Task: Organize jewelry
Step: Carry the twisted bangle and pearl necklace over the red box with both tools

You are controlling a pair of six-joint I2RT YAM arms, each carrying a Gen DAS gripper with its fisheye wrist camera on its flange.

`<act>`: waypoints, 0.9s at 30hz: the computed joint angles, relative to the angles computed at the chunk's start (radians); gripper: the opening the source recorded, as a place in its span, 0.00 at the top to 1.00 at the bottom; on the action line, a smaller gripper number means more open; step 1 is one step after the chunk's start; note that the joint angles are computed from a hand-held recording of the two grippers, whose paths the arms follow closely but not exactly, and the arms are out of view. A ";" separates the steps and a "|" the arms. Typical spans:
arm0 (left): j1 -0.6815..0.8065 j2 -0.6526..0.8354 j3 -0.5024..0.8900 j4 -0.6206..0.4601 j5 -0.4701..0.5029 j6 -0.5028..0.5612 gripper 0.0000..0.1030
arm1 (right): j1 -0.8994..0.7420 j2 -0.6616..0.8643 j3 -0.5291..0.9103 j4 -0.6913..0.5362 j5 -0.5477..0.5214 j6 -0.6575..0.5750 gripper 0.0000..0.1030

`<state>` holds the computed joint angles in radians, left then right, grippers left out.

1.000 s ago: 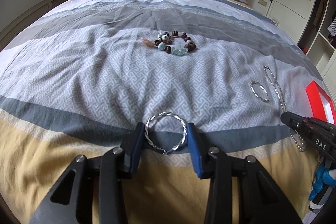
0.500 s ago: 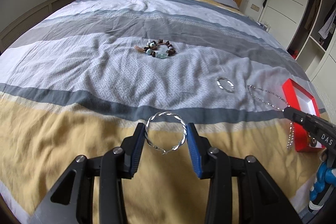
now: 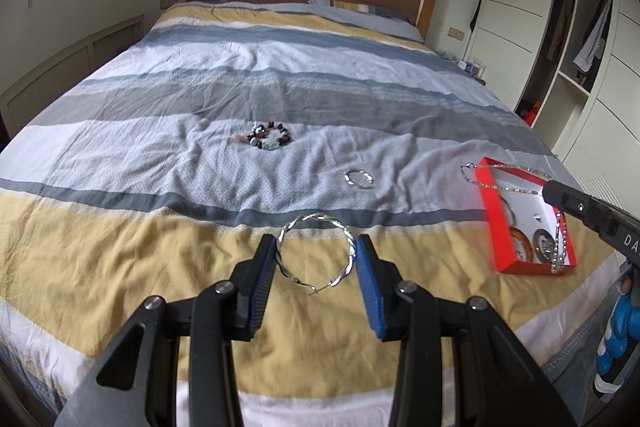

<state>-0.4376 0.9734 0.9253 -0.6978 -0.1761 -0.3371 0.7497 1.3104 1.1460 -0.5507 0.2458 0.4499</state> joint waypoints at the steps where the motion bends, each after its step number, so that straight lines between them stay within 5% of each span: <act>1: -0.027 -0.017 0.010 -0.020 -0.021 -0.011 0.64 | 0.012 -0.028 -0.006 -0.013 0.015 0.005 0.96; 17: -0.454 0.030 0.188 -0.155 -0.289 -0.194 0.64 | 0.045 -0.382 -0.104 -0.163 0.143 0.061 0.96; 23: -0.532 0.177 0.265 -0.103 -0.291 -0.210 0.64 | -0.120 -0.513 -0.165 -0.216 0.058 0.030 0.96; 27: -0.562 0.291 0.329 -0.065 -0.273 -0.192 0.64 | -0.338 -0.578 -0.216 -0.227 -0.096 -0.046 0.96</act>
<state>-0.9997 1.2643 1.2540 -0.7631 -0.4489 -0.5293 0.4115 0.7328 0.9299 -0.7774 0.1502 0.4037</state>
